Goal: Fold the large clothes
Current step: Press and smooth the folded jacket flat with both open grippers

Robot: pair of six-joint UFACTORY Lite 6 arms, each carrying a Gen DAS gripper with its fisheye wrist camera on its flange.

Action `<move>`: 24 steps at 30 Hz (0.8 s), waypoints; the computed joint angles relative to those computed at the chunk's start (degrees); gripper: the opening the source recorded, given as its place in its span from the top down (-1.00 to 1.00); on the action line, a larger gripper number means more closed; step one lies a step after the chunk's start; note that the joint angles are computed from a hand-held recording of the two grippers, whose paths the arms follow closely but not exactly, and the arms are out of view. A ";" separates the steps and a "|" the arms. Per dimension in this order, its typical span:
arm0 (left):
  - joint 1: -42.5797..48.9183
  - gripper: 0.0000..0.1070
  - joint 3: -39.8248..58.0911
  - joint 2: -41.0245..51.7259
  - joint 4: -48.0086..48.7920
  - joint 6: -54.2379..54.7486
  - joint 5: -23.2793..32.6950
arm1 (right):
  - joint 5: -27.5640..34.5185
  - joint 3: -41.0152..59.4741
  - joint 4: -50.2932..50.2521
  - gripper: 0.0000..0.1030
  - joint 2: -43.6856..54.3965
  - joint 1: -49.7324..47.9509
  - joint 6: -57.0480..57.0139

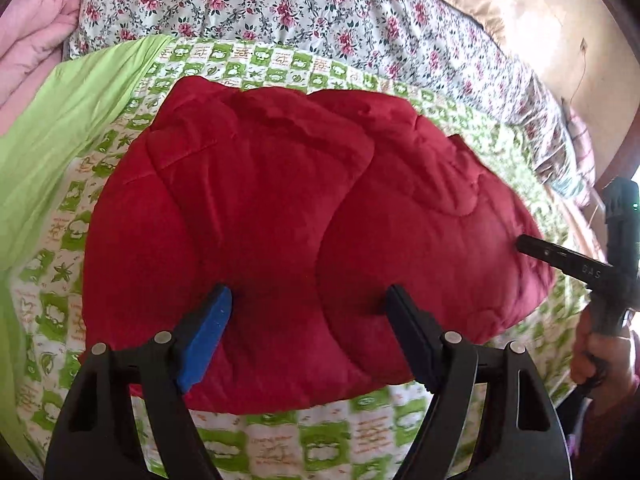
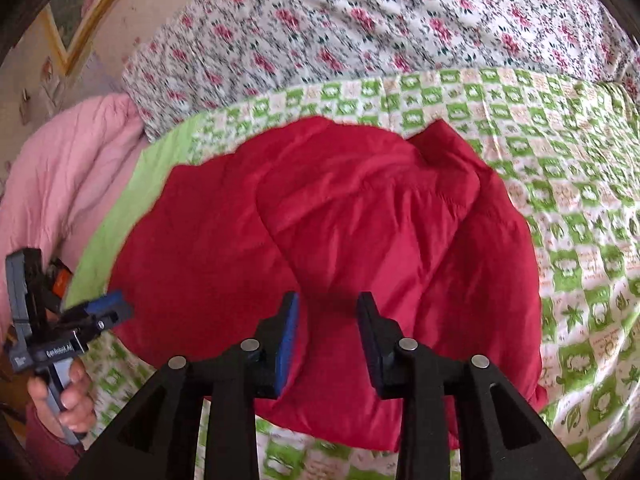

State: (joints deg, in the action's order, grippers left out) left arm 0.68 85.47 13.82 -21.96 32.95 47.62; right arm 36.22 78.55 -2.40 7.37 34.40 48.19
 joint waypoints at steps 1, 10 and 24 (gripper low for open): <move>-0.36 -0.48 -0.71 -0.09 0.75 -0.07 -0.94 | 0.85 -0.89 -1.81 0.39 0.01 0.57 1.40; 0.70 -0.48 0.28 -1.54 0.30 0.32 1.37 | 0.83 -15.11 -10.31 0.27 -7.67 0.96 11.36; 1.27 -0.52 -7.42 -2.29 2.64 -0.26 -7.69 | 4.80 -6.50 -13.21 0.14 -5.80 3.60 13.07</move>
